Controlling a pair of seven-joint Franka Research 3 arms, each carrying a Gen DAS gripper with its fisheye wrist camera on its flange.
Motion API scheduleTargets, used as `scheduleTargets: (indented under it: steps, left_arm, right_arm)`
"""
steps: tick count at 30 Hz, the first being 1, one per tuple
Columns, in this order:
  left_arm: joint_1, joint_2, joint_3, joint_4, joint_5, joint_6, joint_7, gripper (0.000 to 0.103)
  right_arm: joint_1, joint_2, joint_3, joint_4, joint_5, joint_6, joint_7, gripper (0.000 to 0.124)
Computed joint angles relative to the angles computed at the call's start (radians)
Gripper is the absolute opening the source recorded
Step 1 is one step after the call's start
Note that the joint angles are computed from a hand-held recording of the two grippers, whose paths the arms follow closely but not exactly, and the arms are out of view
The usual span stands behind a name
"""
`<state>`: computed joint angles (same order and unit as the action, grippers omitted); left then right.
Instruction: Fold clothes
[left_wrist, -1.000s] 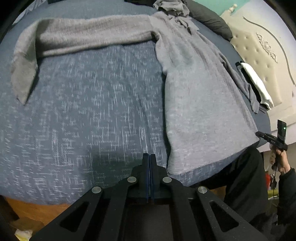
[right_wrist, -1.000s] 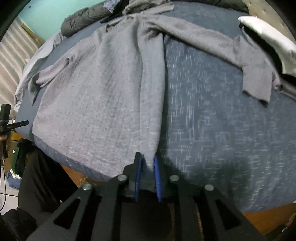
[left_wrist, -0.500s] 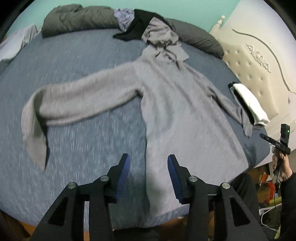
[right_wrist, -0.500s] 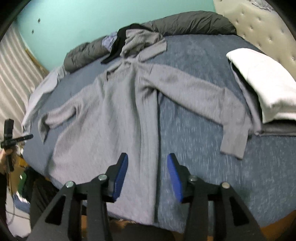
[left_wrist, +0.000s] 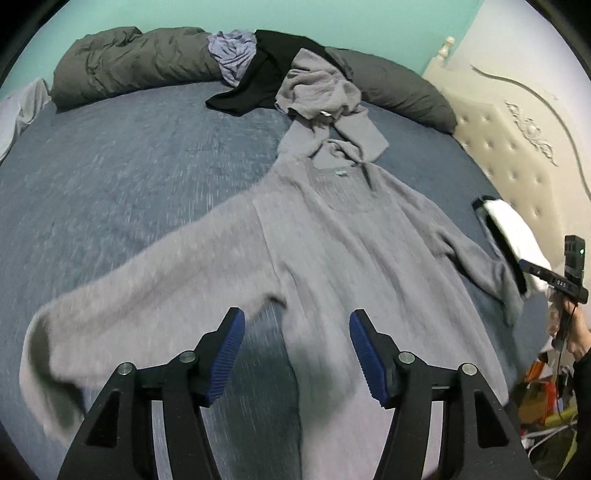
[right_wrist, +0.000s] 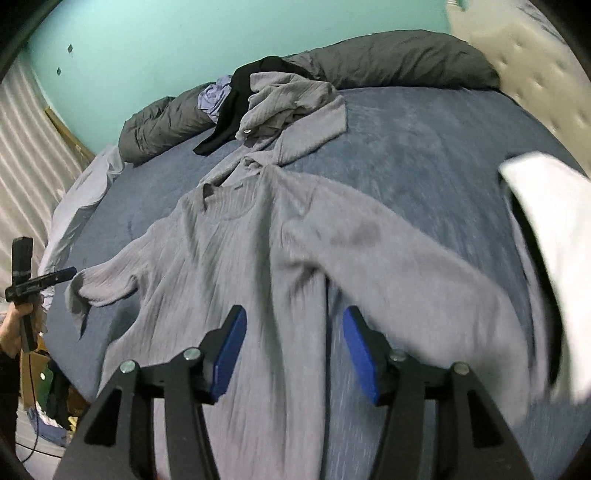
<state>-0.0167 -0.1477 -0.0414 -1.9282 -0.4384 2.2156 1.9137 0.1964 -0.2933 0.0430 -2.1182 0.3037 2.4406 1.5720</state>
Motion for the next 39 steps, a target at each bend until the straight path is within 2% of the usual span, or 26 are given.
scheduleTargets:
  steps: [5, 8, 13, 19, 21, 24, 26, 31, 34, 36, 38, 39]
  left_arm:
    - [0.015, 0.213, -0.037, 0.172, 0.07, 0.063, -0.056, 0.069]
    - [0.035, 0.328, -0.066, 0.28, 0.102, 0.058, -0.086, 0.071]
    - [0.048, 0.515, -0.116, 0.473, 0.19, 0.03, -0.131, 0.071]
    - [0.057, 0.654, -0.159, 0.62, 0.232, 0.042, -0.161, 0.071]
    - [0.061, 0.682, -0.171, 0.655, 0.233, 0.043, -0.165, 0.071]
    - [0.065, 0.714, -0.186, 0.69, 0.23, 0.046, -0.162, 0.072]
    - [0.064, 0.728, -0.192, 0.704, 0.235, 0.046, -0.157, 0.072]
    - [0.068, 0.75, -0.199, 0.722, 0.234, 0.047, -0.154, 0.075]
    - [0.069, 0.759, -0.2, 0.731, 0.235, 0.048, -0.156, 0.075]
    - [0.065, 0.772, -0.197, 0.748, 0.244, 0.045, -0.16, 0.075]
    - [0.061, 0.784, -0.195, 0.764, 0.253, 0.043, -0.165, 0.075]
    - [0.059, 0.79, -0.194, 0.773, 0.257, 0.041, -0.168, 0.075]
  right_arm:
    - [-0.001, 0.229, -0.008, 0.196, -0.012, 0.026, -0.02, 0.055]
    - [-0.002, 0.356, -0.011, 0.321, -0.074, 0.019, -0.002, 0.055]
    - [0.002, 0.544, -0.02, 0.522, -0.092, 0.003, -0.02, 0.055]
    - [0.015, 0.757, -0.037, 0.789, -0.125, -0.064, 0.012, 0.055]
    - [0.019, 0.818, -0.045, 0.873, -0.137, -0.095, 0.033, 0.043]
    - [0.035, 0.924, -0.06, 1.025, -0.183, -0.195, 0.058, 0.039]
    - [0.045, 0.966, -0.06, 1.078, -0.202, -0.236, 0.055, 0.038]
    - [0.055, 0.981, -0.036, 1.072, -0.202, -0.264, -0.033, 0.036]
    - [0.055, 0.956, -0.044, 1.029, -0.189, -0.196, -0.017, 0.036]
    - [0.072, 0.954, -0.075, 1.029, -0.224, -0.155, 0.031, 0.036]
    - [0.064, 0.984, -0.068, 1.079, -0.225, -0.18, 0.028, 0.036]
    - [0.06, 1.019, -0.062, 1.138, -0.227, -0.227, 0.015, 0.036]
